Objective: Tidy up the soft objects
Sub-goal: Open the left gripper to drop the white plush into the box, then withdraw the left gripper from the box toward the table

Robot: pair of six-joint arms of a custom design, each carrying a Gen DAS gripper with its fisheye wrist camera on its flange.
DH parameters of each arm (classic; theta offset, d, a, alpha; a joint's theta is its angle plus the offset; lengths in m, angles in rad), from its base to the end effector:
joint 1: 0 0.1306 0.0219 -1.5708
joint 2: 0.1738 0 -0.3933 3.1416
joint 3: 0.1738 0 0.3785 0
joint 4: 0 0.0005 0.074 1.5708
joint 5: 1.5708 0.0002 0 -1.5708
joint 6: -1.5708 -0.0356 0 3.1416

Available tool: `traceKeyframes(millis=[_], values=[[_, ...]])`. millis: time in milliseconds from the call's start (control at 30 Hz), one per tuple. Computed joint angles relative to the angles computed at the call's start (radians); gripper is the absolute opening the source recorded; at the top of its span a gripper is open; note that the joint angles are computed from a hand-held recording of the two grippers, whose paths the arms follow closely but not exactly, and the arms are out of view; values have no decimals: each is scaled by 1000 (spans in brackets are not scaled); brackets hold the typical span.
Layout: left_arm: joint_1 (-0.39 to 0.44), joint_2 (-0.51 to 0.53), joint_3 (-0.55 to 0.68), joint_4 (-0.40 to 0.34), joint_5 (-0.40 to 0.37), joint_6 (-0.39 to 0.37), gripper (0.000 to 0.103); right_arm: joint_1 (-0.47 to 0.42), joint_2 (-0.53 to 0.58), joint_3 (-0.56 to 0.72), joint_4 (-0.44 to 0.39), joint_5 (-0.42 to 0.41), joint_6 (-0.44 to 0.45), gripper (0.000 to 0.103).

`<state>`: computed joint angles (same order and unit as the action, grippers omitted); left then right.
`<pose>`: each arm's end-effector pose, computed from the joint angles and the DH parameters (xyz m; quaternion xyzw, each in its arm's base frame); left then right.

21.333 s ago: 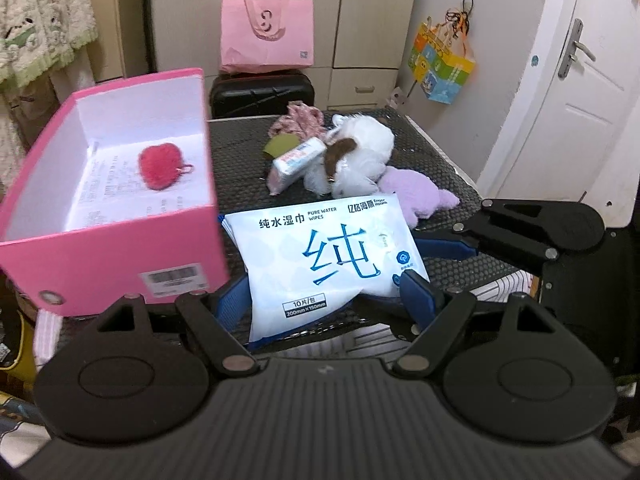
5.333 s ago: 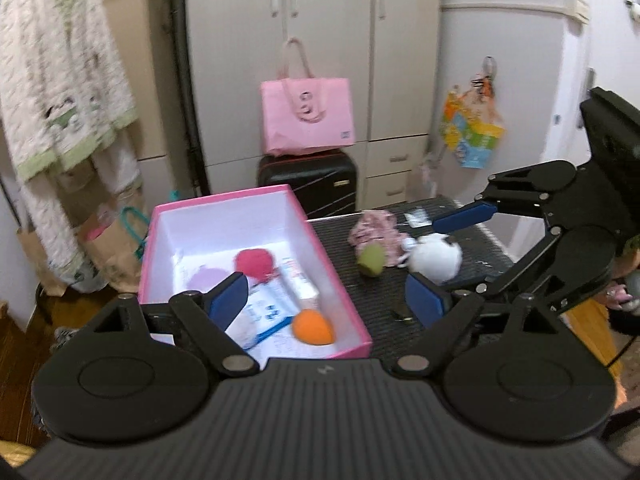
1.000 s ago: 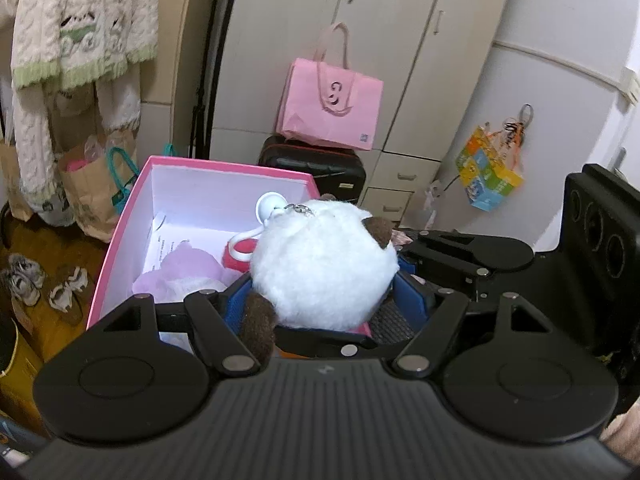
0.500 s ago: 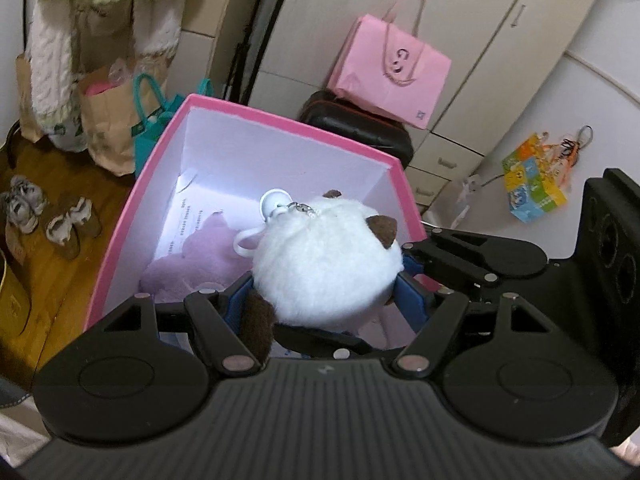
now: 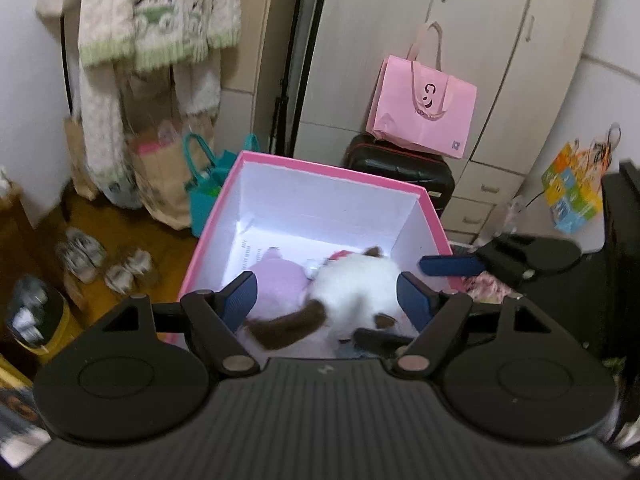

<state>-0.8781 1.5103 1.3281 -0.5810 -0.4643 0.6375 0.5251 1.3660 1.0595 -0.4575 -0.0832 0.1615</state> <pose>0.3407 -0.3864 0.3795 0.0177 0.8993 -0.1091 0.4231 0.3877 0.2275 0.3336 -0.3247 0.8598 0.1085 0.3788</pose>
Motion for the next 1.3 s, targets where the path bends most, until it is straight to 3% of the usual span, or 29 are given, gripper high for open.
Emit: traceKeyframes(millis=[300,567,800,967,1133,1300], values=[[-108,-84,-21,-79,-88,-40,77,36,-177,-106,-15,76,16,87],[-188,-120,5,-148,-69,-27,82,50,-372,-191,-71,106,39,87],[-253,-109,45,-170,-66,-45,83,-40,-524,-236,-145,11,42,87],[-289,-80,77,-154,-46,-82,83,-162,-612,-266,-173,-91,35,87],[-310,-20,124,-125,-40,-119,83,-295,-651,-291,-173,-174,57,88],[-307,63,203,-134,-20,-147,83,-449,-614,-313,-129,-300,47,88]])
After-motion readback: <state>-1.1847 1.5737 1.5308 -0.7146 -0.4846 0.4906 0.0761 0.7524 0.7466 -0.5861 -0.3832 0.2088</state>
